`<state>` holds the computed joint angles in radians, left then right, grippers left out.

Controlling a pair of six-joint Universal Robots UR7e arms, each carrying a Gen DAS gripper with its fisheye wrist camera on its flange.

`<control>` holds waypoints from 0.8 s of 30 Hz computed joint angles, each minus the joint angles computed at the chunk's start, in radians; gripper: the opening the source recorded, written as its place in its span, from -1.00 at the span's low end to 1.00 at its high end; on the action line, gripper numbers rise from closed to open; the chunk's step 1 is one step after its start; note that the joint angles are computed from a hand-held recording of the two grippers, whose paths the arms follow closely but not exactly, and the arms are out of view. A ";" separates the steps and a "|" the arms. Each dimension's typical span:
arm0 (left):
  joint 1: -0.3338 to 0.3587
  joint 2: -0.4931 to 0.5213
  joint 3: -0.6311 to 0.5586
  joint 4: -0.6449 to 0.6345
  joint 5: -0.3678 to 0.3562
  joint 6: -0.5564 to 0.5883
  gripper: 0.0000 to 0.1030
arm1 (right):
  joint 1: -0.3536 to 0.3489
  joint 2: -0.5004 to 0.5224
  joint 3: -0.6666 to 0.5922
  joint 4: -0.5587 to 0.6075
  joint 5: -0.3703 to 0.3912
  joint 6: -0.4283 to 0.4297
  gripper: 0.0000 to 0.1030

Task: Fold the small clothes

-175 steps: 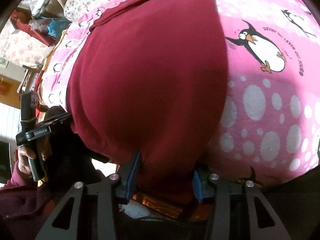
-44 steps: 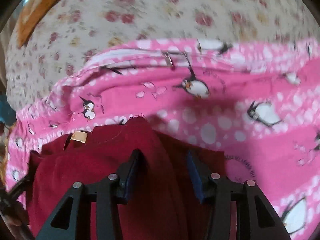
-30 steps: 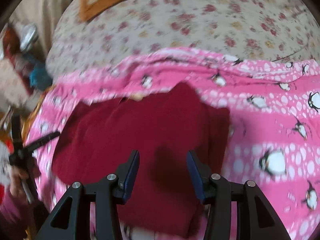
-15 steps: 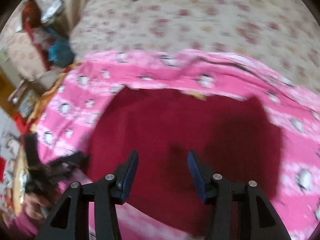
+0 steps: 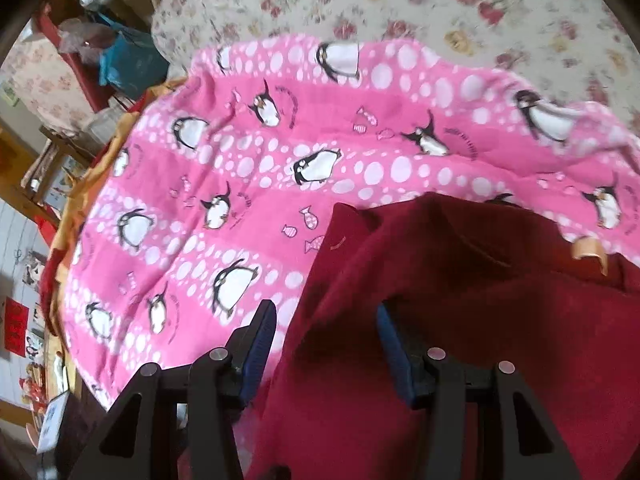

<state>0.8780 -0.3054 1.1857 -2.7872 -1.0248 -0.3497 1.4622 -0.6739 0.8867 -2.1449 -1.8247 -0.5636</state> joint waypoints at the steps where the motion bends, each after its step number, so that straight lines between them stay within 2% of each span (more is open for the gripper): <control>1: 0.002 -0.001 0.000 -0.001 -0.008 0.000 0.30 | 0.005 0.011 -0.004 -0.020 -0.023 -0.019 -0.14; 2: 0.004 -0.002 -0.001 -0.002 -0.014 -0.003 0.30 | 0.011 0.014 0.007 -0.064 -0.052 -0.048 -0.44; 3: 0.006 -0.004 -0.001 -0.001 -0.019 -0.006 0.30 | 0.015 0.019 0.012 -0.099 -0.076 -0.073 -0.56; 4: 0.006 -0.004 -0.002 0.000 -0.021 -0.008 0.30 | 0.013 0.019 0.006 -0.101 -0.068 -0.079 -0.71; 5: 0.007 -0.005 -0.003 0.001 -0.023 -0.008 0.30 | 0.011 0.019 -0.003 -0.095 -0.057 -0.077 -0.77; 12: 0.006 0.008 -0.030 0.014 -0.022 -0.005 0.30 | 0.020 0.049 -0.049 -0.105 -0.017 -0.069 -0.88; 15: 0.007 0.010 -0.033 0.010 -0.028 -0.006 0.30 | 0.020 0.095 -0.116 0.017 -0.014 -0.050 -0.88; 17: 0.010 0.009 -0.031 0.007 -0.034 -0.007 0.30 | 0.020 0.102 -0.124 0.046 -0.025 -0.026 -0.88; 20: 0.009 0.006 -0.028 0.007 -0.034 -0.009 0.31 | 0.015 0.046 -0.053 -0.003 0.039 -0.035 -0.88; 24: 0.010 0.007 -0.030 0.009 -0.035 -0.012 0.32 | 0.011 -0.003 0.012 -0.093 0.043 -0.041 -0.88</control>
